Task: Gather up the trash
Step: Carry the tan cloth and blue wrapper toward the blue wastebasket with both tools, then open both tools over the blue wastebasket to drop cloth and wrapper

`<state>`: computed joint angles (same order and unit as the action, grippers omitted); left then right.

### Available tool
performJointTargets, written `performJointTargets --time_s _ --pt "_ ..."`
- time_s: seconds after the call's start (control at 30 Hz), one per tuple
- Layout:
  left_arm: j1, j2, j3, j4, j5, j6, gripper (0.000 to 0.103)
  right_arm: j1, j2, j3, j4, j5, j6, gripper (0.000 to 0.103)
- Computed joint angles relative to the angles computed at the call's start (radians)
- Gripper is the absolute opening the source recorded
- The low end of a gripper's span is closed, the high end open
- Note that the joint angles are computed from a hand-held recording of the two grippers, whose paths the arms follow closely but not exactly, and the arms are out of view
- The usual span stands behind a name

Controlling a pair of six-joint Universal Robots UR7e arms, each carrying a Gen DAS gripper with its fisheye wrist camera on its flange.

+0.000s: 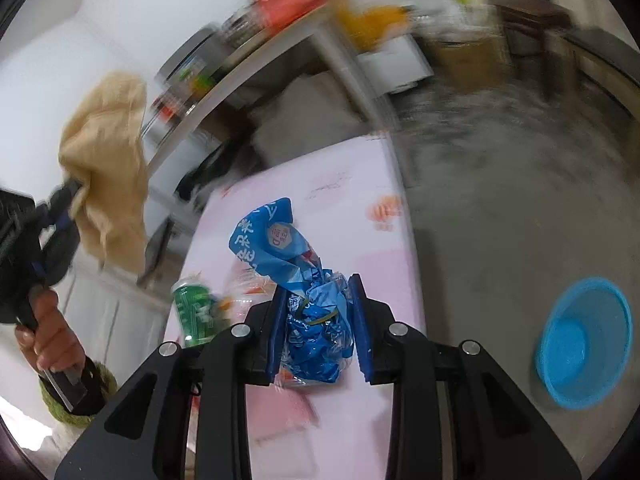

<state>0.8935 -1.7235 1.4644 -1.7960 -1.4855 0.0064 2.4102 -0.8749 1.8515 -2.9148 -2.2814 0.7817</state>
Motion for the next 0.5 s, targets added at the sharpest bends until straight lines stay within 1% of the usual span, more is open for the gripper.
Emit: performJointTargets --time_s 0.07,0.13,0.2,0.27,0.33,0.4,0.43,0.47,0.5 --pt "-0.028 0.005 0.045 0.018 -0.021 -0.015 0.009 0.018 -0.078 0.121 -0.023 -0.061 0.109 0.029" --pt "-0.061 0.018 0.107 0.029 -0.052 -0.029 0.009 0.027 -0.132 0.212 -0.034 -0.093 0.198 0.029" --pt "-0.086 0.035 0.169 0.028 -0.077 -0.044 0.009 0.028 -0.177 0.316 -0.065 -0.115 0.306 0.029" --pt "-0.106 0.067 0.233 0.025 -0.099 -0.069 0.009 0.017 -0.211 0.417 -0.118 -0.115 0.411 0.029" --pt "-0.122 0.102 0.290 0.020 -0.104 -0.101 0.009 0.001 -0.239 0.496 -0.148 -0.123 0.491 0.029" --pt "-0.146 0.144 0.356 0.005 -0.079 -0.127 0.009 -0.019 -0.256 0.567 -0.188 -0.129 0.557 0.029" --pt "-0.153 0.169 0.376 0.001 -0.069 -0.135 0.009 -0.033 -0.255 0.600 -0.226 -0.125 0.580 0.029" --pt "-0.162 0.197 0.402 -0.003 -0.065 -0.145 0.009 -0.056 -0.255 0.650 -0.290 -0.122 0.599 0.029" --pt "-0.164 0.218 0.418 -0.010 -0.064 -0.151 0.009 -0.072 -0.255 0.673 -0.317 -0.118 0.611 0.029"
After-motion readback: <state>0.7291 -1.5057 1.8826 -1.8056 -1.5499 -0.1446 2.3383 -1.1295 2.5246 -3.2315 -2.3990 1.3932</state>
